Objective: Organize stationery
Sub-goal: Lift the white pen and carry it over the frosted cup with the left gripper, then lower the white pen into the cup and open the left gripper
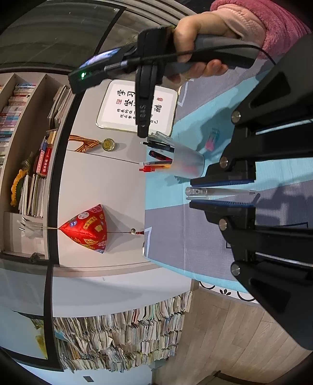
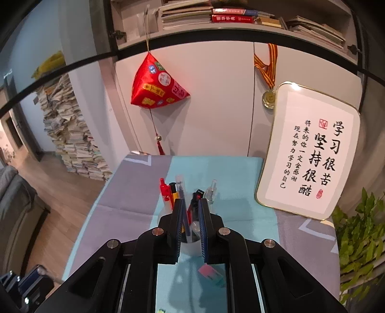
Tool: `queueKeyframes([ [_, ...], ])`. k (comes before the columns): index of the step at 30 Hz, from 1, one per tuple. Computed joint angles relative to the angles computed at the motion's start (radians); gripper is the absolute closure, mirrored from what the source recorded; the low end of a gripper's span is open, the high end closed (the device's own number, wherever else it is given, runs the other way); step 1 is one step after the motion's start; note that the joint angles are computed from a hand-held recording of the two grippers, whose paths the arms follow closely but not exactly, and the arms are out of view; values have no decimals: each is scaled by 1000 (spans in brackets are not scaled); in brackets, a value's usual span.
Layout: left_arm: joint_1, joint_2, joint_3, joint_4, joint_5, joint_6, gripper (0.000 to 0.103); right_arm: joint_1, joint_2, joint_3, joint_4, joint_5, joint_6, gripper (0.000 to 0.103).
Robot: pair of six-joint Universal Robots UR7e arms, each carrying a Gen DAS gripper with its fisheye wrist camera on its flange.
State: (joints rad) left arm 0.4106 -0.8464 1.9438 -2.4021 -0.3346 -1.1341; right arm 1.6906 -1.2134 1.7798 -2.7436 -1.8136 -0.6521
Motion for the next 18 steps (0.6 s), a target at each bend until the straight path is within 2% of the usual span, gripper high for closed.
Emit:
queueKeyframes([
  [7, 4, 21, -28, -30, -1, 47, 94, -46, -81, 71, 16, 11, -30, 91],
  [11, 11, 48, -65, -81, 10, 122, 94, -83, -111, 106, 25, -1, -41, 91],
  [15, 17, 92, -122, -174, 34, 254, 94, -125, -135, 135, 61, -1, -38, 91],
  [18, 24, 140, -177, -313, 55, 423, 94, -149, -146, 150, 82, -2, -47, 91],
])
